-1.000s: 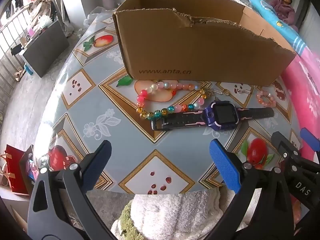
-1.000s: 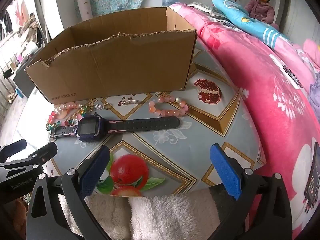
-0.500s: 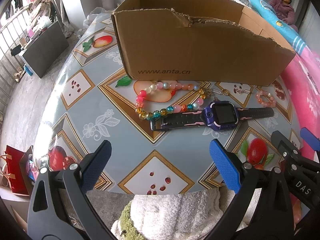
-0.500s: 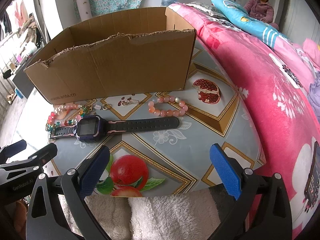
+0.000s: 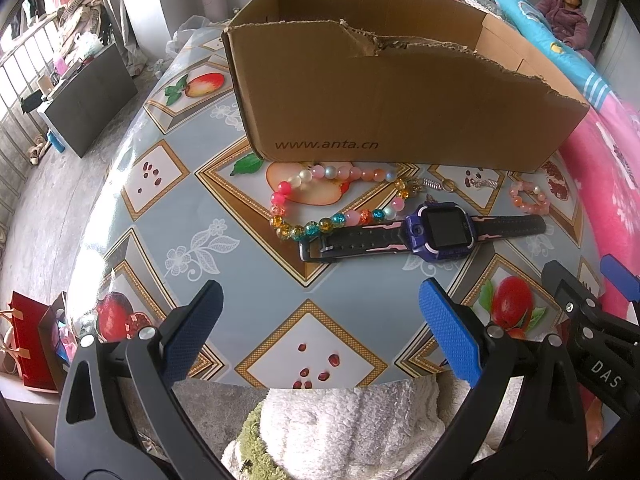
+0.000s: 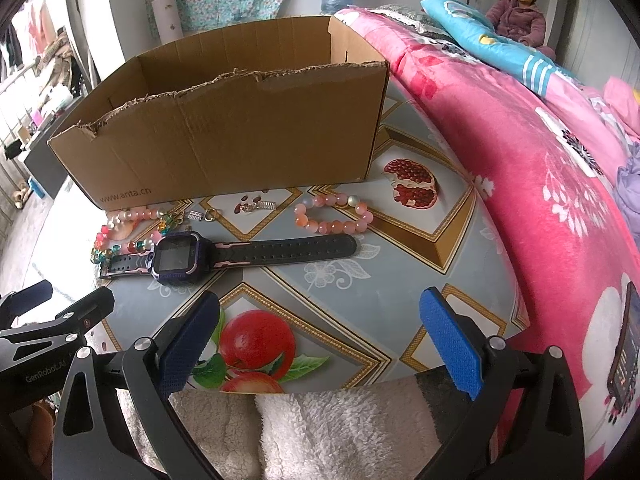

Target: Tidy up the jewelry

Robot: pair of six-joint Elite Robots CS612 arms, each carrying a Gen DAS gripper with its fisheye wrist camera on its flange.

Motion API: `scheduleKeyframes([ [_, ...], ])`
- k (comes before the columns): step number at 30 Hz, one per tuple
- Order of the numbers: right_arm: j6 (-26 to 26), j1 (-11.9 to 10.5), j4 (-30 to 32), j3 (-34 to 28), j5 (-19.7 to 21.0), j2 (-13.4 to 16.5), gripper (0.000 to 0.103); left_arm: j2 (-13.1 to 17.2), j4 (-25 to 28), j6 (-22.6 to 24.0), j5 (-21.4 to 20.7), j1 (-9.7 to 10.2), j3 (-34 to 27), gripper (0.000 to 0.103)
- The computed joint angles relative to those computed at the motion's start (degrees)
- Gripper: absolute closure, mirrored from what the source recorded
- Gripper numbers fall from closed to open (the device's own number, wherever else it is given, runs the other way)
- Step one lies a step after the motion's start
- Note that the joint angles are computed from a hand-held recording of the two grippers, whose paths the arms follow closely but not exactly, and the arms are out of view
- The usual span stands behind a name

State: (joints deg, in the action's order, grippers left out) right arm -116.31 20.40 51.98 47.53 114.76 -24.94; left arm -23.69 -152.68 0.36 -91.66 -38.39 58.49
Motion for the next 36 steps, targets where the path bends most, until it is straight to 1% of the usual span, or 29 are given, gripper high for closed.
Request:
scheduleKeyframes([
  [36,0.06,-0.01,0.55,-0.04,0.36,-0.27,0.005,-0.23,0.1,-0.08,-0.09,-0.13,0.31,0.008],
])
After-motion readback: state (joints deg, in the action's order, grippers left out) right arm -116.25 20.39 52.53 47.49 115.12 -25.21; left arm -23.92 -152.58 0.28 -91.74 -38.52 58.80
